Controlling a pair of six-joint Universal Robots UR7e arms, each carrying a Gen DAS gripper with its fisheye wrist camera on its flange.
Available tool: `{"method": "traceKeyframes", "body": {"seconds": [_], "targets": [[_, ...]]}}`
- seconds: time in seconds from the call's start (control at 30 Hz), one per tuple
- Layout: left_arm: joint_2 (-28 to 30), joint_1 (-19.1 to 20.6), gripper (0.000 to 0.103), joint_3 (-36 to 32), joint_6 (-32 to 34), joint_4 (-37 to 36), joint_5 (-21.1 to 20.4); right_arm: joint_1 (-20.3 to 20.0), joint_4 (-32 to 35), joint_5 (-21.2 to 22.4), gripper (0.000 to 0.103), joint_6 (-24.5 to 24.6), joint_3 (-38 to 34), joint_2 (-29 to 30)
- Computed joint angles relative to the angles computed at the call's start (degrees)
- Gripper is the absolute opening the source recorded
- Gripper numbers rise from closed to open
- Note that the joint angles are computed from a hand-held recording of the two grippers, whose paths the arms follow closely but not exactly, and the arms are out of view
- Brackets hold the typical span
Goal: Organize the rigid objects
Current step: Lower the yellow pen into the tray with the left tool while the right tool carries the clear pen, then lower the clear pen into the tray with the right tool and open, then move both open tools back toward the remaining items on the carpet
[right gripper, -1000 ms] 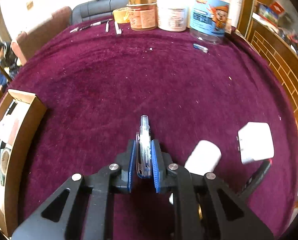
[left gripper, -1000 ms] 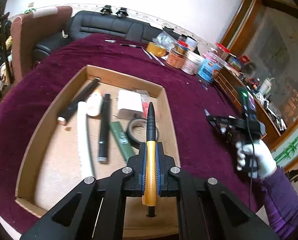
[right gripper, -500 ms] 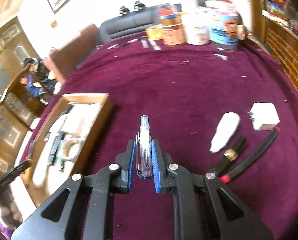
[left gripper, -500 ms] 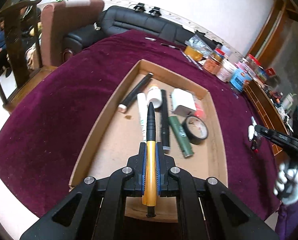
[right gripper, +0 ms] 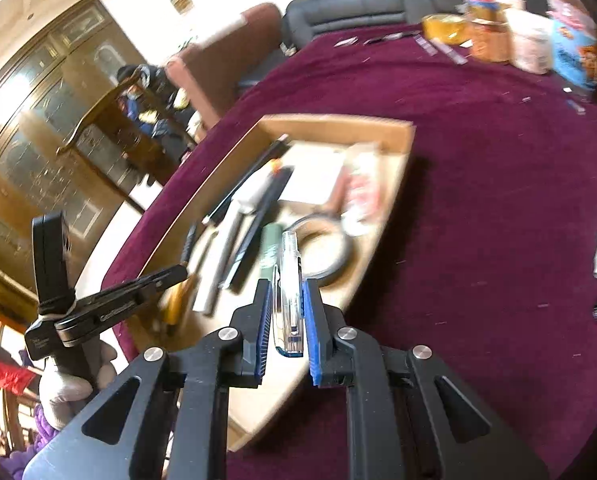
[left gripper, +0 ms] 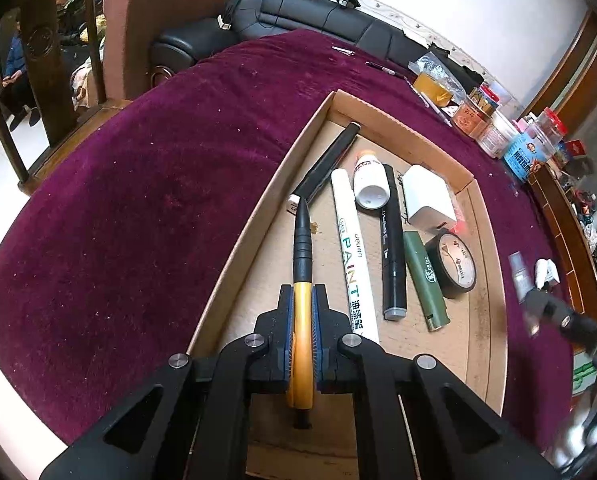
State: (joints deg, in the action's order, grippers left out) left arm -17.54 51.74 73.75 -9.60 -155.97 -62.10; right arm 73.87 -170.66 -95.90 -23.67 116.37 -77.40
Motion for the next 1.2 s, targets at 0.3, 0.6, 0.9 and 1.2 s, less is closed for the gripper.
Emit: {"method": "traceKeyframes", "body": {"seconds": [0.3,0.6,0.9,1.2], "targets": [[-3.47,-1.67,0.041,6.49,2.01,-8.17,1.4,2.32,2.31,-1.78,0.014,-0.92,-1.2,4.92],[-3.99,-3.01,0.049,8.59,3.62,-13.76,7.17,3.66,3.66,-3.33,0.014,-2.4,-1.4,8.49],[-4.03,-5.15,0.056,9.8,2.93,-13.75,11.09,3.22,-1.81,-1.88,0.032,-5.51,2.24,5.52],[-3.12,-8.93,0.056,11.02,5.24,-15.15,15.18,-1.38,-7.21,2.55,0.044,-3.33,6.66,-0.96]]}}
